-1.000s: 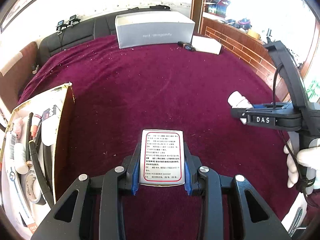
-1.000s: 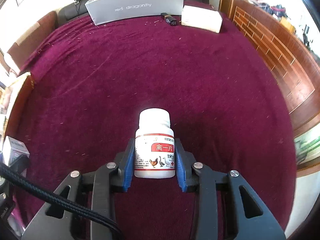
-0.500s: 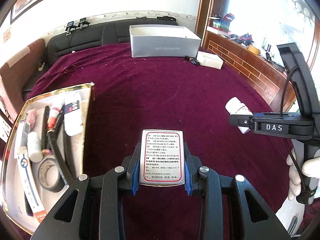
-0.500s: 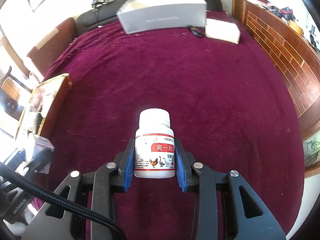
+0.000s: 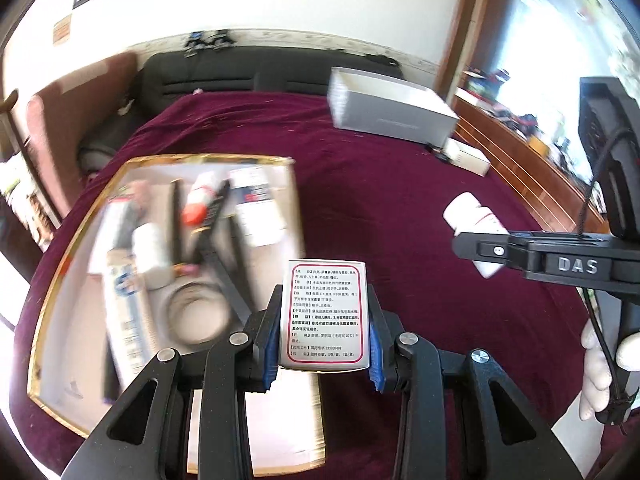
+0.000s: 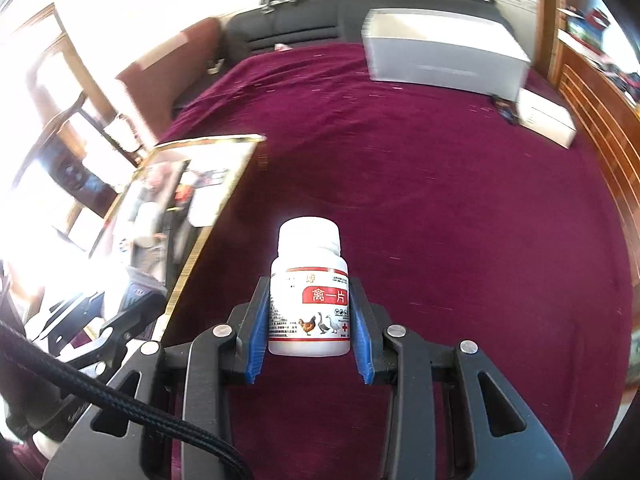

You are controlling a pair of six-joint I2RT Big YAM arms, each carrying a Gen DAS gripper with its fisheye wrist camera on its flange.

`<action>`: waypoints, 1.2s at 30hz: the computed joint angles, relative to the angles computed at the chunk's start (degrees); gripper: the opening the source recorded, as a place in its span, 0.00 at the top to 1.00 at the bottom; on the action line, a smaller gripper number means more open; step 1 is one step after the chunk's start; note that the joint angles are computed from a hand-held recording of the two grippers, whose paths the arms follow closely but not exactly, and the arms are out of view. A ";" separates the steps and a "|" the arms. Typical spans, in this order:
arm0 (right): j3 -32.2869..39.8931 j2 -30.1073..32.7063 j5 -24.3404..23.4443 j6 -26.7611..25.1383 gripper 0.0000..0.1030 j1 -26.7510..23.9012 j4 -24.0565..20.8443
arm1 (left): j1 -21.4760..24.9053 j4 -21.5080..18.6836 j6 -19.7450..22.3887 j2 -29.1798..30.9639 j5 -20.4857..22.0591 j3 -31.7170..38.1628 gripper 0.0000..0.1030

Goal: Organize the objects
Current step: 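Carry the white box and pill bottle over the tray and release both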

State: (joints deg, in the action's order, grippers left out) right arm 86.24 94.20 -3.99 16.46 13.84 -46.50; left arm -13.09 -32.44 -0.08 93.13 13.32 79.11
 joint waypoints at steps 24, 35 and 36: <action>14.19 15.82 -9.31 -4.11 0.67 12.74 -7.57 | 14.87 -0.79 1.05 6.13 -3.46 2.27 0.71; 15.06 17.51 -0.56 -7.85 0.67 16.00 -7.23 | 13.87 -0.25 1.02 7.41 -5.89 3.58 0.70; 14.95 17.65 1.08 -8.66 0.67 16.55 -6.93 | 13.82 -0.23 0.85 7.44 -5.90 3.64 0.70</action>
